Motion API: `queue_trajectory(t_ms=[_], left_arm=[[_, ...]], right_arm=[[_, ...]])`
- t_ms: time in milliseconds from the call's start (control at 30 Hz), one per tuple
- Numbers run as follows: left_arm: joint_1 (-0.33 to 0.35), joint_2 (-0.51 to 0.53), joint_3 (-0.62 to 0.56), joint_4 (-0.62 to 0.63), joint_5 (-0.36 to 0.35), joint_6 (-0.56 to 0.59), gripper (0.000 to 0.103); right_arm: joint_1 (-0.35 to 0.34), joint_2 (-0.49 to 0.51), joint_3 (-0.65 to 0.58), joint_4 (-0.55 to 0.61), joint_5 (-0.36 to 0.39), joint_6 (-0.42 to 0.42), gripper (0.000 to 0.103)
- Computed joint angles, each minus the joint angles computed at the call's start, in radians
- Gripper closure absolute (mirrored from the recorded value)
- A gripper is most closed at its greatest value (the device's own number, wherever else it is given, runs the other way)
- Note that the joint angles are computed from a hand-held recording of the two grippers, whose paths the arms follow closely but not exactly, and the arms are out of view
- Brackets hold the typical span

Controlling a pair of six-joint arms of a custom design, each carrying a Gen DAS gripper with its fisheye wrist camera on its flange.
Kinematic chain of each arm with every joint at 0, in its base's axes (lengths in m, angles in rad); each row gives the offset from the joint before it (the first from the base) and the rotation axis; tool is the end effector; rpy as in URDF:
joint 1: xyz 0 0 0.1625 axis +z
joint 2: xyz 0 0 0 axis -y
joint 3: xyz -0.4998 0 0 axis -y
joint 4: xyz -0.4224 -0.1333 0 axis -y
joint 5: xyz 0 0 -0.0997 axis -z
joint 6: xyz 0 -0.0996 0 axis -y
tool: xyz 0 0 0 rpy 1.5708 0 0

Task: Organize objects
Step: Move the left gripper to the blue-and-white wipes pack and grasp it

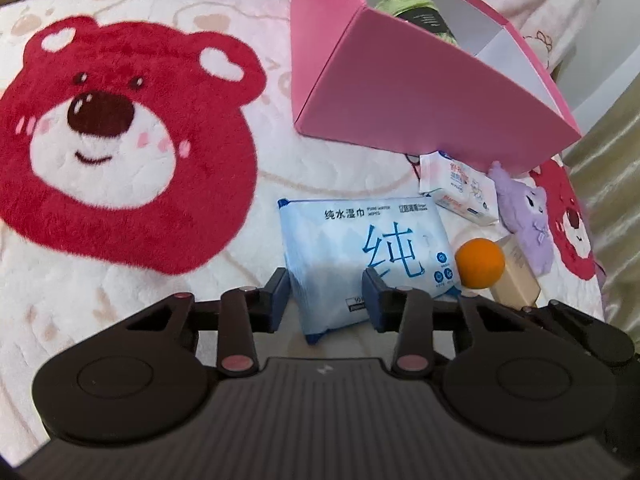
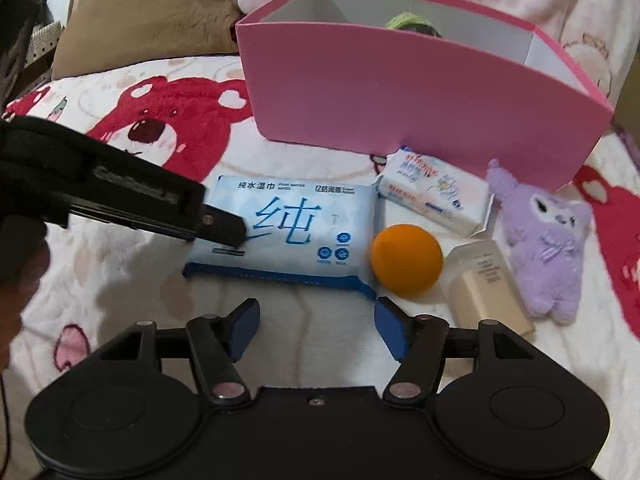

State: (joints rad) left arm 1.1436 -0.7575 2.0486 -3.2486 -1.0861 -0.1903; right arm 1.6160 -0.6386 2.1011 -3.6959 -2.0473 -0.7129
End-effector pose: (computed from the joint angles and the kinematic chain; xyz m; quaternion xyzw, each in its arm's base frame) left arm -0.0872 -0.6254 0.0559 0.0668 0.9515 -0.2493 0.1677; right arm 0.1137 -0.5755 0.0320 0.2687 -0.8821 0.2255 0.3144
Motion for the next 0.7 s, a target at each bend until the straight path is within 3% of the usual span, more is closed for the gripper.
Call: queue_trajectory(t_ms=[133,200,367,500,633,700], left_arm=[[-0.004,0.012,0.004,-0.04,0.009,0.023,0.065],[-0.002,0.009,0.003,-0.039,0.002,0.023,0.065],[0.011,-0.042,0.015,0.039,-0.076,-0.033,0.066],[-0.015,-0.066,0.039,0.086,-0.013,-0.024,0.066],[-0.014,-0.098,0.033,0.204,-0.006,-0.057,0.065],[-0.02,-0.094,0.033,0.205,0.023,-0.028,0.064]], right_arm=[[-0.014,0.012,-0.025,-0.002,0.031,-0.031,0.033],[-0.022,0.011,-0.037,0.026,0.047,-0.004,0.031],[-0.016,-0.012,-0.018,0.081,0.083,0.052,0.029],[-0.013,-0.058,0.013,0.186,0.131,0.088,0.029],[-0.018,-0.095,0.024,0.286,0.169,0.12,0.029],[-0.022,-0.1,0.024,0.294,0.173,0.121,0.029]])
